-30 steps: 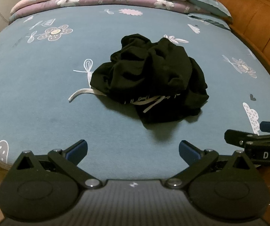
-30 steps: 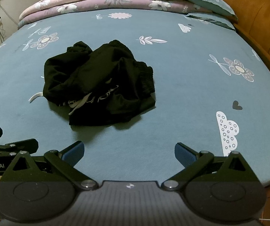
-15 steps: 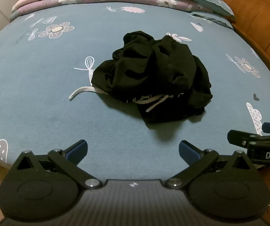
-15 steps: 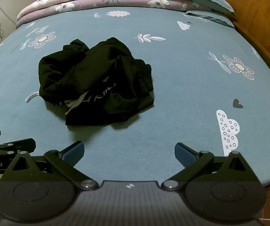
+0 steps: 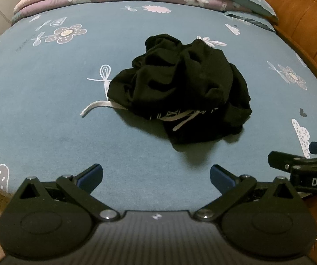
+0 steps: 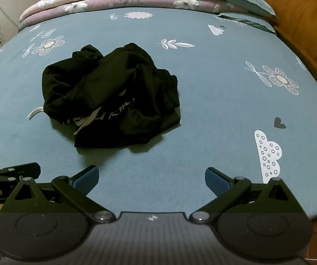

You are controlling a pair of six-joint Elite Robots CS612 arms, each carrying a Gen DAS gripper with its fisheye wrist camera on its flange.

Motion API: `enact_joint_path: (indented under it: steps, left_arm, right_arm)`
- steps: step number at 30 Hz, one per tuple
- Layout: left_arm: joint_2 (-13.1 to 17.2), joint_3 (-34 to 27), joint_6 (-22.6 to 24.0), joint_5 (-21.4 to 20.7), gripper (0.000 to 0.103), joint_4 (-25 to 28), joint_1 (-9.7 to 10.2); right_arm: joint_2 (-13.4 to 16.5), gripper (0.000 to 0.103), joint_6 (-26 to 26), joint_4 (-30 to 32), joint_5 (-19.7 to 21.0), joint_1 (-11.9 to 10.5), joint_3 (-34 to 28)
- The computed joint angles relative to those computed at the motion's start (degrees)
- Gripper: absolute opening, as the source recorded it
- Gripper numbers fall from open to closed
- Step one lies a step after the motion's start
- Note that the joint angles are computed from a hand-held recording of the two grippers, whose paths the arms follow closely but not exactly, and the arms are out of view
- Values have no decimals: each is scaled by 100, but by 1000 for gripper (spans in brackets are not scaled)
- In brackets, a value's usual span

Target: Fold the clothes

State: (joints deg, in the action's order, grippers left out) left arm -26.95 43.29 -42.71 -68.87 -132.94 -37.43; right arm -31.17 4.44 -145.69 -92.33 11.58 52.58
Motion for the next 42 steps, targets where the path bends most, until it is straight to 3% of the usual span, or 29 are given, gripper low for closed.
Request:
enact_joint_path:
  steps: [31, 42]
  left_arm:
    - [63, -169, 178, 10, 102, 99, -11]
    - [245, -543, 400, -124, 102, 197, 51]
  right_arm:
    - [30, 103, 43, 51, 39, -18, -70]
    - [135, 103, 26, -22, 184, -48, -266]
